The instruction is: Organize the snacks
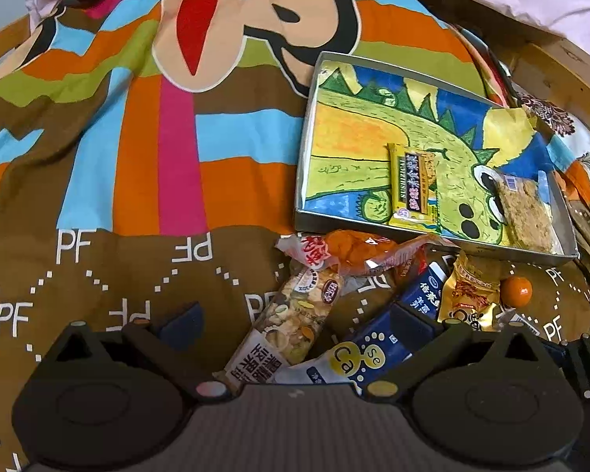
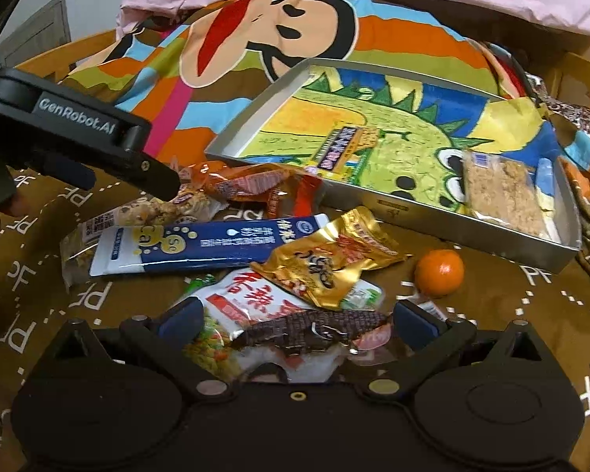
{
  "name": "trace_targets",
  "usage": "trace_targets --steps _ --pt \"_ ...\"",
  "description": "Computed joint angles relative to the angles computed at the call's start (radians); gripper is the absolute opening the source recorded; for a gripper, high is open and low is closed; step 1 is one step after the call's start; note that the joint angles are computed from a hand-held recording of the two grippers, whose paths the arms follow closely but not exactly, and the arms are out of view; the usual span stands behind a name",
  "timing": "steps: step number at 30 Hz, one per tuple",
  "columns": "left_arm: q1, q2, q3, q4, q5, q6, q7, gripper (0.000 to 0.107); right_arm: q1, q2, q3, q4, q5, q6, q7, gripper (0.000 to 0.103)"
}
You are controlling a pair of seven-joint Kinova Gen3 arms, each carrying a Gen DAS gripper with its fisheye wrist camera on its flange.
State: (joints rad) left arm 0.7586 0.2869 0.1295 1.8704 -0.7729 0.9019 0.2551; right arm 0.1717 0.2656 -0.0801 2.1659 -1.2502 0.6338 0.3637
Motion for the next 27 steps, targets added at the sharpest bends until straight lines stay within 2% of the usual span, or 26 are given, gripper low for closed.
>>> trace_targets --steps 10,14,19,27 --pt "0.024 0.026 0.001 -0.017 -0.043 -0.028 -0.041 0.102 0.021 0.001 0.014 -0.025 0.072 -0.032 -0.138 0.102" --pt "0.035 0.044 -0.005 -0.032 -0.051 -0.035 -0.077 0.102 0.038 -0.001 0.003 -0.028 0.079 -0.027 -0.146 0.102" --pt "0.043 0.062 -0.017 -0.058 -0.021 -0.011 -0.105 0.102 0.04 -0.001 0.002 -0.037 0.08 -0.001 -0.186 0.102" --pt "0.054 0.066 -0.028 -0.052 -0.035 -0.008 -0.096 0.102 0.043 0.025 -0.014 -0.017 -0.033 0.03 -0.01 0.102"
